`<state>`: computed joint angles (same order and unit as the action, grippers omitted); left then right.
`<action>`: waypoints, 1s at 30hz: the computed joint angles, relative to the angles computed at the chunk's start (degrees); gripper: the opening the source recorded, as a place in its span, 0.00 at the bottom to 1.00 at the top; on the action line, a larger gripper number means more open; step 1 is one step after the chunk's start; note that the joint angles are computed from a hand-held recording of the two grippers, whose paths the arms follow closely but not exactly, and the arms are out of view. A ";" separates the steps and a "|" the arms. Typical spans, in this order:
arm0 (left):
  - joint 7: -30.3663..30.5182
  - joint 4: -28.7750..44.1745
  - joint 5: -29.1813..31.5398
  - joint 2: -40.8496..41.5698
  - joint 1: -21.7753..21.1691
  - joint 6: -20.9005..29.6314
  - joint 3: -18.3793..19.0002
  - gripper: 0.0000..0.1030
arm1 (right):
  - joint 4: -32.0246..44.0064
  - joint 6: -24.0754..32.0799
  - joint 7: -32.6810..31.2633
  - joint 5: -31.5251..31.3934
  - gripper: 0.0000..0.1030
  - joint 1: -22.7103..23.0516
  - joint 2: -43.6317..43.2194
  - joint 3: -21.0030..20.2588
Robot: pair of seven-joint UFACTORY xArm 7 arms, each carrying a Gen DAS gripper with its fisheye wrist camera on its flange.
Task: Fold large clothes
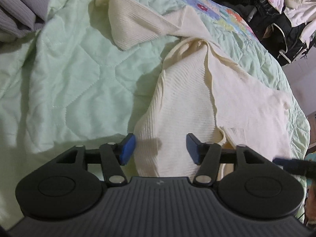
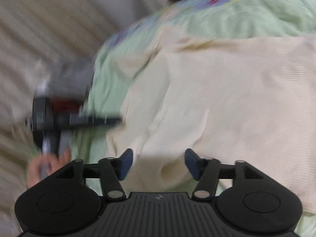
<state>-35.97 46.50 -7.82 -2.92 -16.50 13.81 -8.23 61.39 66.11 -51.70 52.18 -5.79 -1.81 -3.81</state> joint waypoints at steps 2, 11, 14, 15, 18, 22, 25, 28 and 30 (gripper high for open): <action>-0.07 0.68 1.13 0.50 -0.01 0.72 -0.14 0.57 | 2.91 -0.19 2.63 0.86 0.59 -0.02 3.04 0.20; 5.57 -0.34 -4.14 -0.43 -0.78 -0.47 0.07 0.60 | 11.95 -1.51 6.17 -1.04 0.09 -0.46 13.91 6.56; 6.89 -0.59 -5.29 -0.66 -1.07 -1.43 0.23 0.60 | 12.55 -1.96 -4.06 10.72 0.09 -1.61 10.94 7.49; 8.00 -0.51 -6.35 -0.56 -1.34 -1.72 0.32 0.60 | 13.26 -2.48 -6.19 12.98 0.09 -1.37 10.59 7.38; 10.15 -0.15 -7.62 -0.28 -1.74 -1.82 0.25 0.61 | 18.47 -8.62 -8.75 13.51 0.11 1.07 12.16 7.64; 11.67 0.42 -7.99 -0.16 -1.97 -1.27 0.03 0.63 | 18.64 -23.38 -1.67 3.30 0.47 4.94 12.76 7.53; 12.42 0.46 -7.47 -1.78 -2.29 -0.98 -0.24 0.67 | 12.64 -26.02 3.16 -4.07 0.50 4.25 7.93 6.21; 14.03 0.52 -7.47 -3.75 -3.08 0.52 -0.23 0.87 | 5.83 -19.02 5.62 -13.34 0.60 2.14 1.27 3.28; 14.50 -0.09 -7.47 -5.82 -3.78 3.30 -0.47 0.96 | 1.04 -15.42 10.29 -18.91 0.60 0.71 -3.05 1.01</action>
